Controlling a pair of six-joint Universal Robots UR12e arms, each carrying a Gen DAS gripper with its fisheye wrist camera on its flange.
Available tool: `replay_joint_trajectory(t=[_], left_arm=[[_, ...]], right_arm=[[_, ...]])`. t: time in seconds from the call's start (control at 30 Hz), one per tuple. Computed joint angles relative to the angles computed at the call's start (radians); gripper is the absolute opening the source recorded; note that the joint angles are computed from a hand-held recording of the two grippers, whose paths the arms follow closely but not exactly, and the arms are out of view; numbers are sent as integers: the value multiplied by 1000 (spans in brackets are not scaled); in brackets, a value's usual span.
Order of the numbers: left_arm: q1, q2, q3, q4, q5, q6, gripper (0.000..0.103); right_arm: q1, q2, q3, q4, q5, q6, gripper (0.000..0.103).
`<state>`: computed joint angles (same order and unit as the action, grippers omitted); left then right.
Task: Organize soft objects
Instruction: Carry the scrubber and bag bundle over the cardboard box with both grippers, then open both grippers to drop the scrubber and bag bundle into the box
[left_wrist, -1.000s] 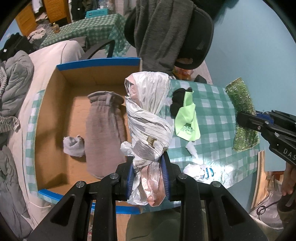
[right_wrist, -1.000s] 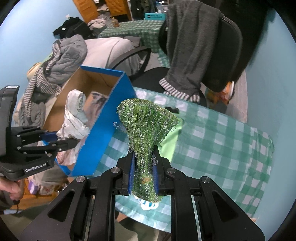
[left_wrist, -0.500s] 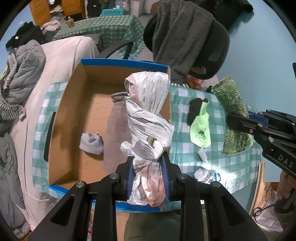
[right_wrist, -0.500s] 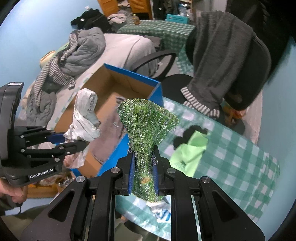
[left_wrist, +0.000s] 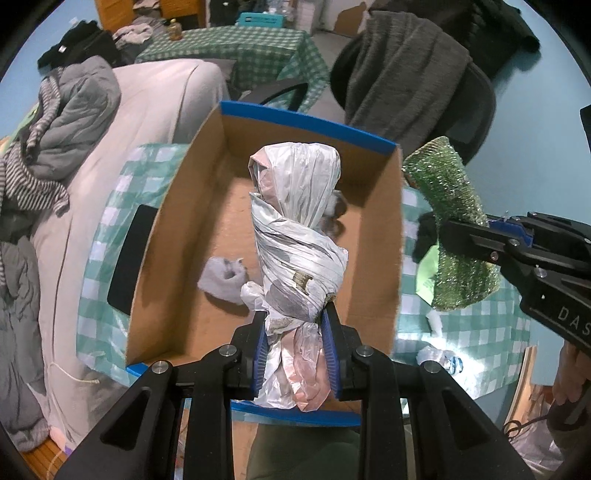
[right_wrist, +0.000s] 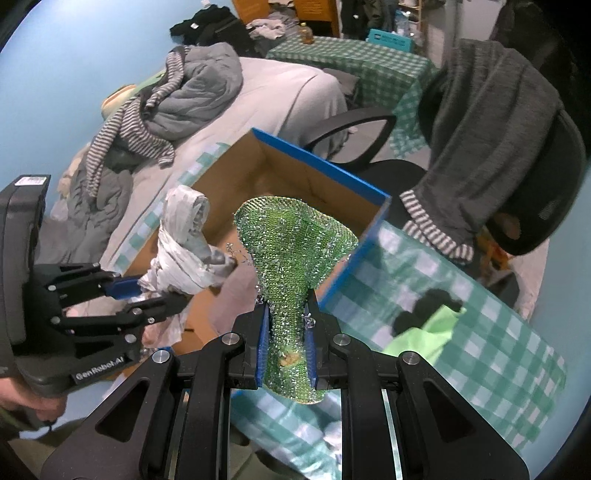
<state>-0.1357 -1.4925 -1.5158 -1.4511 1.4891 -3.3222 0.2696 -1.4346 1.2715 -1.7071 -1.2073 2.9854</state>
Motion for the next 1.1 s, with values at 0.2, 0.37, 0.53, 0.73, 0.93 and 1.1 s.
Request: replay_joint_trajectory(t=[0.2, 0.37, 0.53, 0.73, 0.93, 1.1], left_arm=[[21, 2, -18, 0, 2, 4, 27], [31, -2, -24, -5, 5, 14, 27], [39, -10, -27, -20, 0, 24, 27], [37, -17, -23, -36, 6, 27, 40], [35, -15, -21, -41, 13, 29, 49], [28, -13, -16, -38, 9, 21, 52]], right_arm=[[26, 38, -32, 28, 9, -4, 15], [44, 64, -53, 49, 7, 2, 15], [56, 83, -61, 59, -9, 22, 18], [60, 85, -53, 41, -23, 48, 36], [54, 67, -32, -6, -49, 80, 62], [43, 54, -27, -19, -61, 89, 68]])
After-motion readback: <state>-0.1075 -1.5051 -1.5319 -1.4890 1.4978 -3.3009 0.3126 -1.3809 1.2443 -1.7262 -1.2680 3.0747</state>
